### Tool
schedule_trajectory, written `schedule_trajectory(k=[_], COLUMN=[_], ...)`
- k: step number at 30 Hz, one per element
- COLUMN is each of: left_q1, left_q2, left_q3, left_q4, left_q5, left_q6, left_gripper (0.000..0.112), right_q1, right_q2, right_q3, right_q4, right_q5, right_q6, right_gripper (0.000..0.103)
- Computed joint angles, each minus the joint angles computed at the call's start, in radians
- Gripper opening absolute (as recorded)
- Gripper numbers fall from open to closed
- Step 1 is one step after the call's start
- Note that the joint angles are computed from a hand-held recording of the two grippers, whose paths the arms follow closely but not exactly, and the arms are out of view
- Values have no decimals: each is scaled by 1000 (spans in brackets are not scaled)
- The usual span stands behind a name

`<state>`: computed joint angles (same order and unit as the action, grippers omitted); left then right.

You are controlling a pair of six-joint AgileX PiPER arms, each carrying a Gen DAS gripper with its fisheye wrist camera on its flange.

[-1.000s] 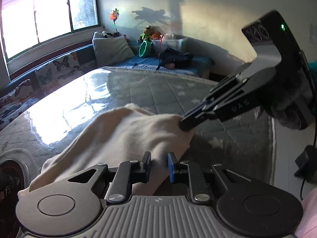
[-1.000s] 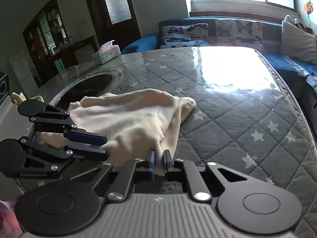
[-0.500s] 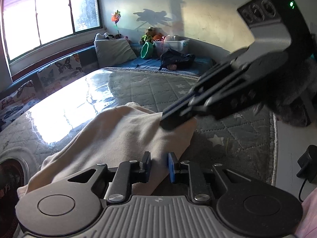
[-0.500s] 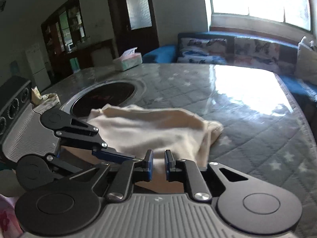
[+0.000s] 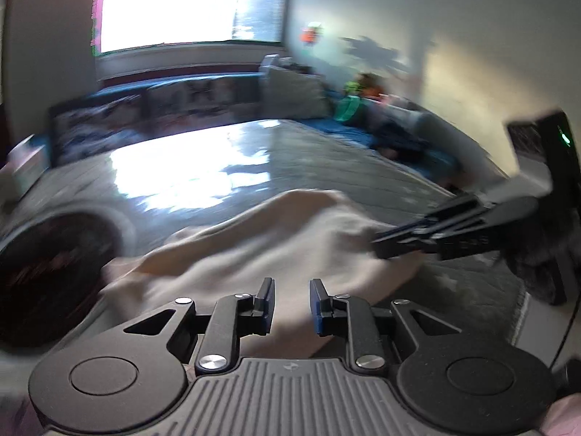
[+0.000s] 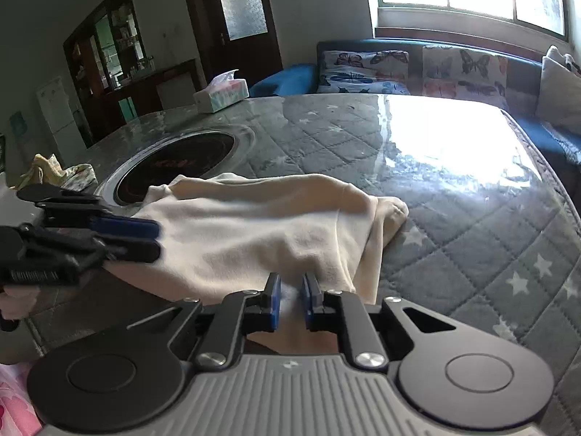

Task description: Fold clothes

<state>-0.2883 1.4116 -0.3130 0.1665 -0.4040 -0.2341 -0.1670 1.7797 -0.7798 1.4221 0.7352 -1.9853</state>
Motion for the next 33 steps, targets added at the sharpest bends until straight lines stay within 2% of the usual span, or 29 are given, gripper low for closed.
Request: schedule_trajectory(k=[7, 9, 12, 15, 18, 20, 22, 27, 30, 33], left_q1=[176, 220, 233, 279, 270, 293, 294, 288, 293, 275], left_q2=[-2, -29, -42, 22, 85, 135, 147, 108, 143, 188], left_q3=[58, 51, 23, -22, -60, -65, -58, -46, -86, -107], left_q4=[207, 319, 309, 413, 313, 281, 217, 181, 153, 0], left_q5=[-33, -27, -18, -47, -23, -46, -60, -76, -46, -37], left_q6=[-226, -330, -315, -419, -339, -299, -216, -171, -148, 11], left_gripper=[26, 25, 25, 25, 24, 24, 24, 24, 23, 23], right_q1=[14, 15, 18, 21, 21, 19, 17, 20, 19, 19], right_q2=[-7, -10, -12, -10, -7, -7, -8, -9, -7, -8], right_q3=[9, 9, 9, 8, 6, 7, 9, 6, 6, 8], right_q4=[11, 10, 9, 12, 13, 13, 13, 7, 10, 12], right_q5=[-19, -22, -26, -27, -27, -25, -23, -26, -25, -26], right_q6=[-4, -2, -2, -2, -1, -1, 0, 6, 6, 1], right_gripper=[13, 13, 14, 15, 15, 15, 15, 15, 16, 16])
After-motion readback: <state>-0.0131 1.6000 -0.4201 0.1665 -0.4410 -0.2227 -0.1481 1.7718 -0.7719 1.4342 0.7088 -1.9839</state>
